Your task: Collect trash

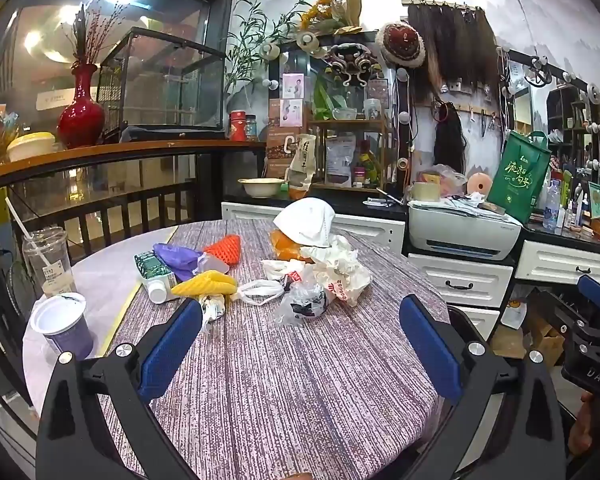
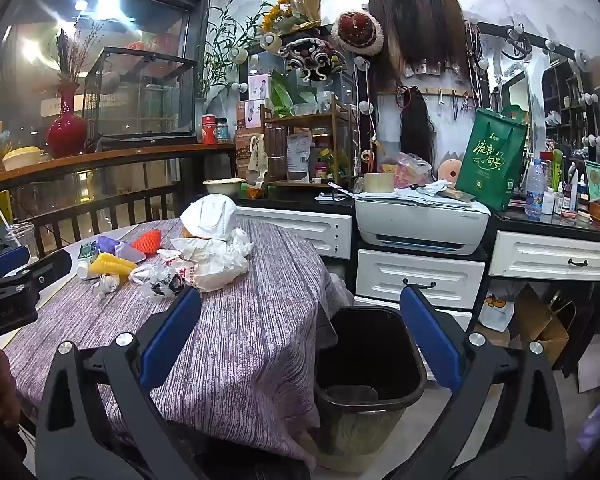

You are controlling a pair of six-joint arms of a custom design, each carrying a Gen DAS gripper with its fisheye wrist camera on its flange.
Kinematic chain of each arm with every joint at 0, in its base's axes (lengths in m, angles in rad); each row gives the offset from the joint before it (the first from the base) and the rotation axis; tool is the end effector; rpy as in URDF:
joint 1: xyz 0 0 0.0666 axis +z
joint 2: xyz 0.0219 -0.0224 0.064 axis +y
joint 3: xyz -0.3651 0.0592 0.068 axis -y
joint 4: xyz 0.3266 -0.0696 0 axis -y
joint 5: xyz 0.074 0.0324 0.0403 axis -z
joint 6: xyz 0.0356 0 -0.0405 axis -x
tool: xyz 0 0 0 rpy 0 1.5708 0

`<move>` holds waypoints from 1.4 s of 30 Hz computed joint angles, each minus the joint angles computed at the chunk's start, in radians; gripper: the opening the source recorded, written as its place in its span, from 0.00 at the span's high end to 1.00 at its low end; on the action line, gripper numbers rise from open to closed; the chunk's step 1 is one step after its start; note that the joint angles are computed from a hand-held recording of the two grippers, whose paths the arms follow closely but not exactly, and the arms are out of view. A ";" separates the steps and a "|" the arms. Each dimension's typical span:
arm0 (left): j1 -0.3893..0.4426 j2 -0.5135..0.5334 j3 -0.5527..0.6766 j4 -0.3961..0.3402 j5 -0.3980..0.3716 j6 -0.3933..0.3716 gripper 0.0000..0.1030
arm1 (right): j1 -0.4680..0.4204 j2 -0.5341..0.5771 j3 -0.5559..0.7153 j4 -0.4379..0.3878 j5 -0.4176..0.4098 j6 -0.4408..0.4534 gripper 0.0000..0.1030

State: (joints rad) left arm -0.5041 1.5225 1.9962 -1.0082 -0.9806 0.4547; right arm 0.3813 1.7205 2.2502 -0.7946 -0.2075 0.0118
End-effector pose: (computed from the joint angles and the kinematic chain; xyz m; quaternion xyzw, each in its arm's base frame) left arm 0.4024 -0.1887 0.5996 -0.2142 0.7719 0.1614 0.5764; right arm 0.4897 0.2038 0.6178 -0.2160 0.7625 0.1919 0.5789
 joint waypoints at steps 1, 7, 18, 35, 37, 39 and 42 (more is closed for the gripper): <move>-0.001 0.000 -0.001 0.003 -0.004 -0.002 0.05 | 0.000 0.000 -0.001 0.002 0.000 -0.001 0.05; 0.000 0.001 0.000 0.009 -0.003 -0.004 0.05 | 0.000 0.001 0.004 -0.005 0.000 0.000 0.05; 0.007 0.009 -0.007 0.012 0.011 0.014 0.05 | -0.001 0.001 0.011 -0.015 -0.001 0.001 0.05; 0.011 -0.008 -0.022 0.004 0.021 0.017 0.05 | 0.002 0.003 0.018 -0.022 0.002 0.001 0.05; 0.012 -0.008 -0.022 0.005 0.022 0.017 0.05 | 0.002 0.003 0.017 -0.021 0.002 0.001 0.05; 0.011 -0.008 -0.021 0.004 0.021 0.017 0.05 | 0.002 0.003 0.020 -0.024 0.002 0.001 0.05; 0.012 -0.009 -0.023 0.005 0.021 0.015 0.05 | 0.003 0.002 0.017 -0.021 0.003 0.000 0.05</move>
State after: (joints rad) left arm -0.4919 1.5139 1.9736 -1.0032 -0.9592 0.4700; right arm 0.3841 1.7227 2.2668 -0.8157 -0.2046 0.0122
